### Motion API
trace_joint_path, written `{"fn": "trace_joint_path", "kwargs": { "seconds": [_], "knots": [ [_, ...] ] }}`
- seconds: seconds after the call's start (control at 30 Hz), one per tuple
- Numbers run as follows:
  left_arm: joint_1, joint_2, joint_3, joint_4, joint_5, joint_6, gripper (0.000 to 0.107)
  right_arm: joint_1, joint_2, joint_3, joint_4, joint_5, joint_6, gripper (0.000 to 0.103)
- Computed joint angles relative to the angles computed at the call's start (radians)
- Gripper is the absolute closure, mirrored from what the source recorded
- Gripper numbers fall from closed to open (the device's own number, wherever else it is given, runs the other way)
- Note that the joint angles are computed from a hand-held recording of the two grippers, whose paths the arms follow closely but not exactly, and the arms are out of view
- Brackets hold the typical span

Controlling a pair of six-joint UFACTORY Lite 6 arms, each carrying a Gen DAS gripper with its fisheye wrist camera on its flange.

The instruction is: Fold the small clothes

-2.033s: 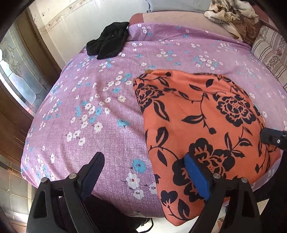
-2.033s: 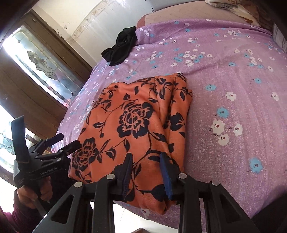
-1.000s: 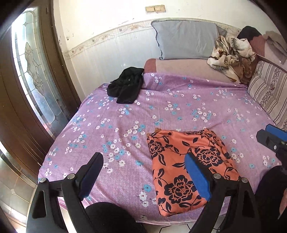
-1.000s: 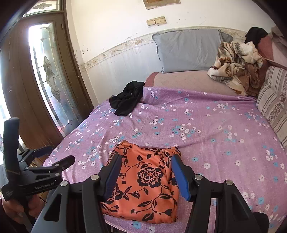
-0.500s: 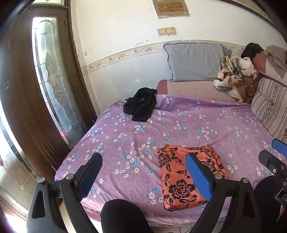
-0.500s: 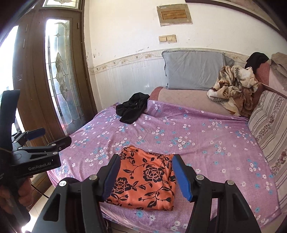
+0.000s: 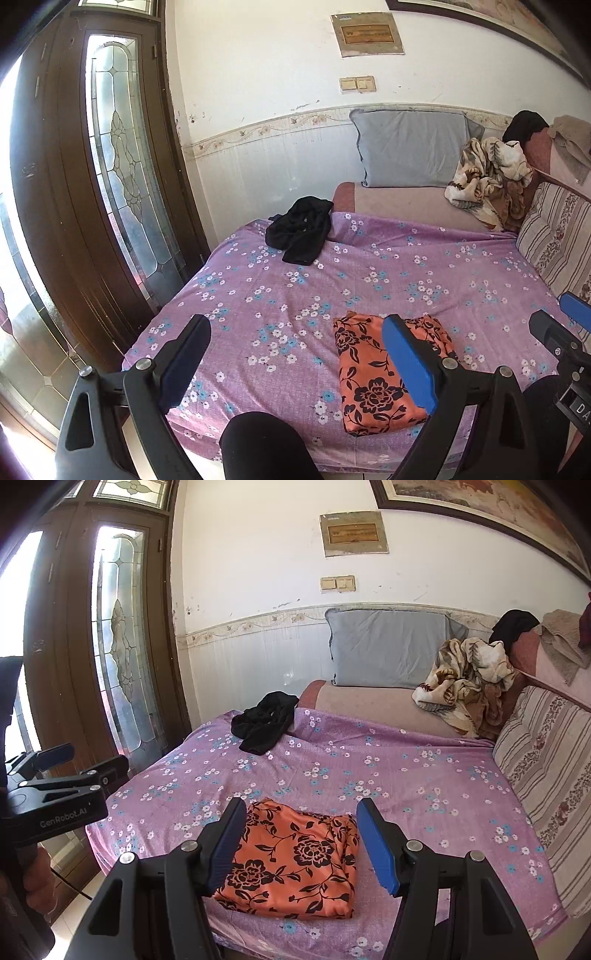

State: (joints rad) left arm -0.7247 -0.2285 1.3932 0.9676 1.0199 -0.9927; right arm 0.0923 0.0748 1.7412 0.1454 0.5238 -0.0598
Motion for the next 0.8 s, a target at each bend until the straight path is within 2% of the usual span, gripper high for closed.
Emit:
{"fn": "trace_joint_path", "kwargs": {
  "seconds": [0.4, 0.8],
  "knots": [
    [0.055, 0.003, -0.005, -0.080, -0.048, 0.044, 0.013, 0.051, 0.040, 0.012, -0.148, 0.010, 0.141, 0.037],
    [0.077, 0.012, -0.033, -0.099, -0.094, 0.058, 0.013, 0.038, 0.061, 0.019, -0.146, 0.020, 0.141, 0.037]
  ]
}}
